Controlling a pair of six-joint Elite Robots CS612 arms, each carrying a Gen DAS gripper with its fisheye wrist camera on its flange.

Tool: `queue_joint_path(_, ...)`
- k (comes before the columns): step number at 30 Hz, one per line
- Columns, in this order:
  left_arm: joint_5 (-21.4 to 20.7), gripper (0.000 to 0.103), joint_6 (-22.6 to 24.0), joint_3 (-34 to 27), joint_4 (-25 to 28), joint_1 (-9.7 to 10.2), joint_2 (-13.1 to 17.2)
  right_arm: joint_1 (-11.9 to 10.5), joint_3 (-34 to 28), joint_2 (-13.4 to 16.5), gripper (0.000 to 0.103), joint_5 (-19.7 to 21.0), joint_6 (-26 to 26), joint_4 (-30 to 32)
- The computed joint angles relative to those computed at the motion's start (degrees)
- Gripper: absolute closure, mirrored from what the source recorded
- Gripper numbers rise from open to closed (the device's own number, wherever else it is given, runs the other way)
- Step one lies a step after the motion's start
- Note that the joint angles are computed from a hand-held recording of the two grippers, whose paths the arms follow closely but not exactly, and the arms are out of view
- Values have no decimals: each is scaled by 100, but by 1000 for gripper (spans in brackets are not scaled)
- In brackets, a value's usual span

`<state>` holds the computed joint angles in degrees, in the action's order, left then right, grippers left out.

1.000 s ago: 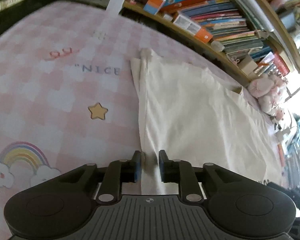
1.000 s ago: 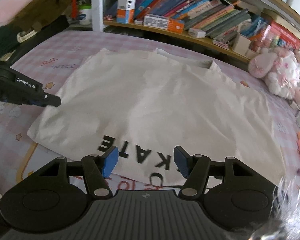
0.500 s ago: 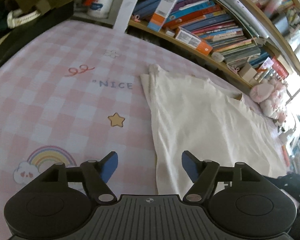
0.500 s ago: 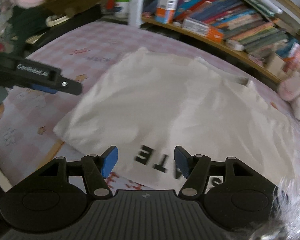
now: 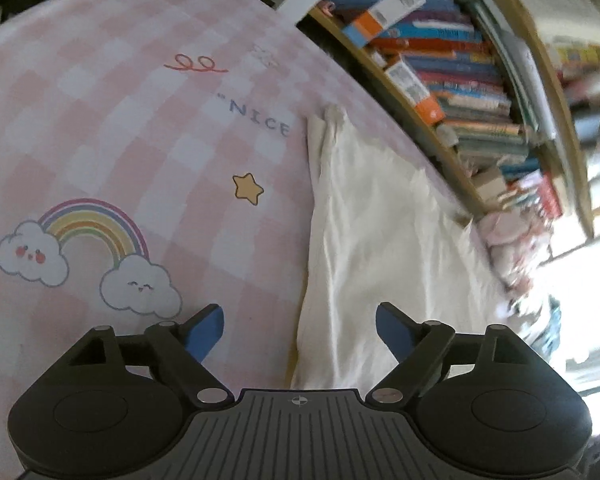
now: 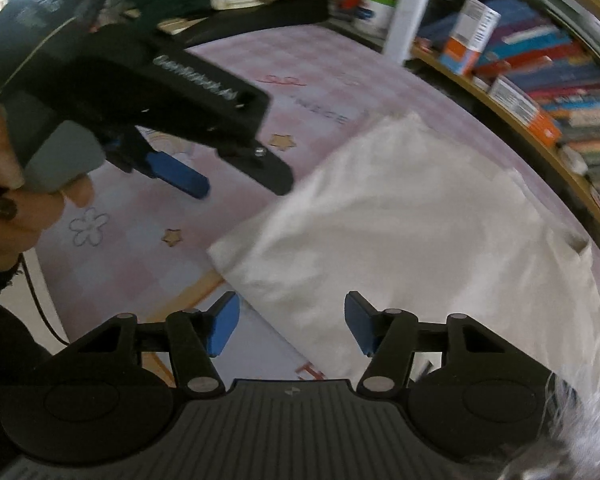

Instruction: Fold clothes

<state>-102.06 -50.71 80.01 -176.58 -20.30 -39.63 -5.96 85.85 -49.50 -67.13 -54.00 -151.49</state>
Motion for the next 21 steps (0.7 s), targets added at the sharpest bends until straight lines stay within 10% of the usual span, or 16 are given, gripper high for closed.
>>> queue_joint_path(21, -437, 13, -219, -15, -382, 115, 112, 211, -279, 203, 67, -163, -346, 411)
